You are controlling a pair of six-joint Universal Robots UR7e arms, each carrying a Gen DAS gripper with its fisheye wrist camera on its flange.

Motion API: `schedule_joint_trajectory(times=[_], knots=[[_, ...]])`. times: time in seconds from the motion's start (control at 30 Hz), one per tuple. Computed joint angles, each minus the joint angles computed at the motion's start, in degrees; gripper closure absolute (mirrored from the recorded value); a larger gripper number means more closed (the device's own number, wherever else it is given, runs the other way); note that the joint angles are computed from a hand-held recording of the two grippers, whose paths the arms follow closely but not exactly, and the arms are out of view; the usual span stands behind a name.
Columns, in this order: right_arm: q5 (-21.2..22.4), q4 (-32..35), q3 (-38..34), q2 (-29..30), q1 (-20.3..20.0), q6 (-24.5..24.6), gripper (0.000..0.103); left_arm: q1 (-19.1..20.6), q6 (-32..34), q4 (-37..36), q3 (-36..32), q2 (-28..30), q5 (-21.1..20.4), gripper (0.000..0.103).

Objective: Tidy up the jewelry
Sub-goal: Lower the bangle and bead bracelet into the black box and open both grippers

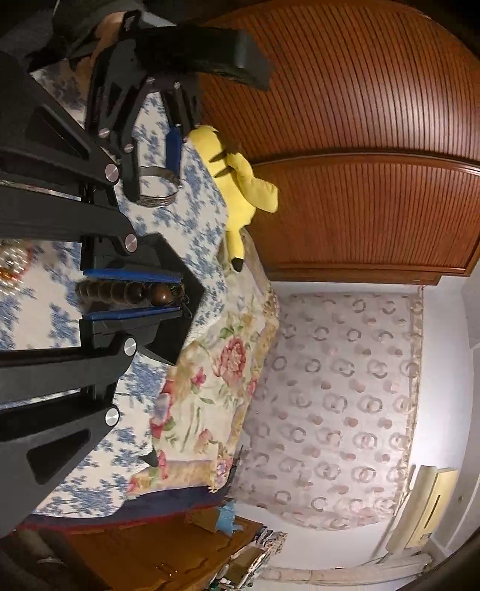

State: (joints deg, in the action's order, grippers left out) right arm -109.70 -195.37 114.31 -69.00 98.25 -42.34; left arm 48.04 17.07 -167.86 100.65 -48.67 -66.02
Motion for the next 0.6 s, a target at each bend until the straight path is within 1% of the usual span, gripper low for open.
schedule_joint_trajectory(times=[0.27,0.4,0.6], knots=[[2.9,5.2,-7.2,2.9,-2.4,0.4,0.088,0.9,-0.1,3.4,-7.5,4.7,0.3,0.045],[4.5,7.5,-8.9,3.8,-3.8,1.7,0.088,1.4,0.1,5.1,-10.7,6.6,0.4,0.045],[4.2,10.5,-10.2,5.7,-5.5,2.7,0.088,1.9,0.2,7.5,-14.5,9.2,0.7,0.045]])
